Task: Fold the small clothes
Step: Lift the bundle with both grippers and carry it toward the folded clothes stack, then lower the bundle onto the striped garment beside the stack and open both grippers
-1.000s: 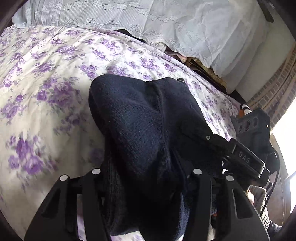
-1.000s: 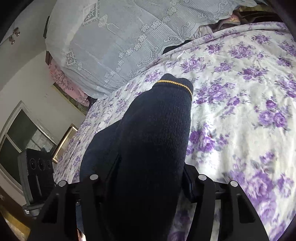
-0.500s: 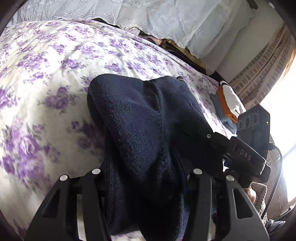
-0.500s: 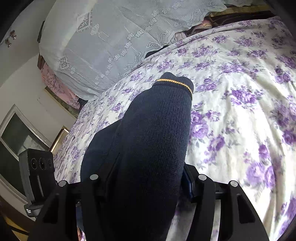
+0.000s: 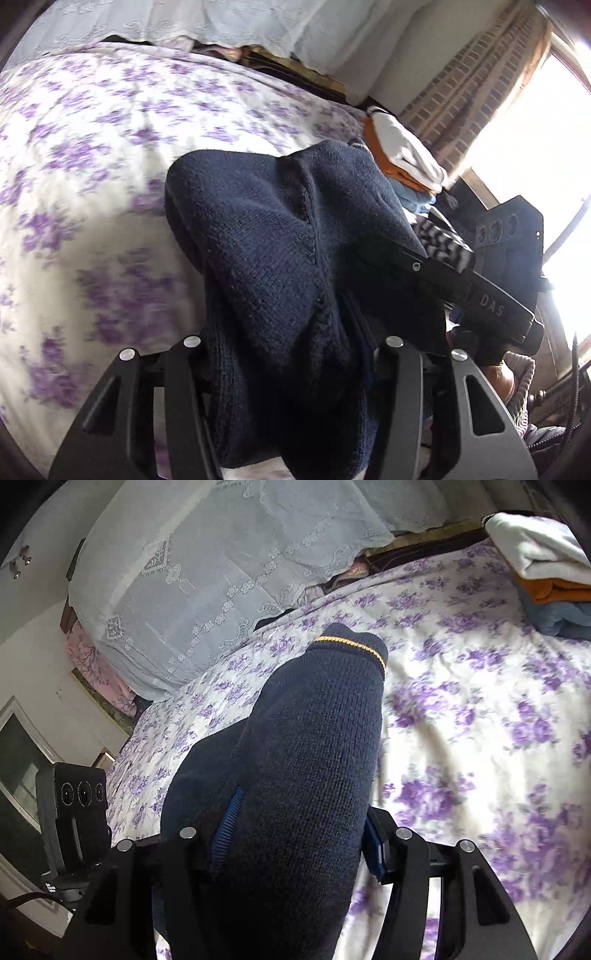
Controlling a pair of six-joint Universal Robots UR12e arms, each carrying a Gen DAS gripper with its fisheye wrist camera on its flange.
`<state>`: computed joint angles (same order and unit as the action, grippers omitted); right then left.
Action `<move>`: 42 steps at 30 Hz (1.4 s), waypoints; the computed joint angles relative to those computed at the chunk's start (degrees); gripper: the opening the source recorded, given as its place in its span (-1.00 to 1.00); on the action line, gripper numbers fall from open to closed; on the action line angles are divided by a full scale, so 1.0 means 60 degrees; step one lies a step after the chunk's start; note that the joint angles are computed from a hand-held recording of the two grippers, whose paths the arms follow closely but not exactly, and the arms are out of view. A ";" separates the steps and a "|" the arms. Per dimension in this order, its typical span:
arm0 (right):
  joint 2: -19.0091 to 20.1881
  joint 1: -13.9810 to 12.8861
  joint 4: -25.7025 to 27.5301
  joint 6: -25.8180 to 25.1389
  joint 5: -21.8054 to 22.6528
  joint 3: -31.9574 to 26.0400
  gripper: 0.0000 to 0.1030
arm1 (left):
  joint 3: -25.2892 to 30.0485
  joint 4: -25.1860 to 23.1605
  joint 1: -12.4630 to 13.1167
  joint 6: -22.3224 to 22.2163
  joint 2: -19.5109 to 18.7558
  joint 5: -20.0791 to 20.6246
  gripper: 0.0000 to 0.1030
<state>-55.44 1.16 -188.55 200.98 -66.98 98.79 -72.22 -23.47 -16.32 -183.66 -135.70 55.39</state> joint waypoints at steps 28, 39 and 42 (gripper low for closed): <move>-0.2933 -0.2671 -0.2497 0.1081 -0.2476 0.3279 0.14 | 0.6883 -0.4922 -0.2414 0.3133 -0.2583 -0.1732 -0.02; -0.1750 -0.3043 -0.1203 0.1725 -0.1537 0.2826 0.16 | 0.9539 -0.7425 -0.2501 0.3072 -0.4393 -0.0951 0.08; -0.1411 -0.3058 -0.2041 0.1763 -0.1426 0.2885 0.24 | 0.9274 -0.7035 -0.2353 0.2986 -0.4509 -0.1713 0.19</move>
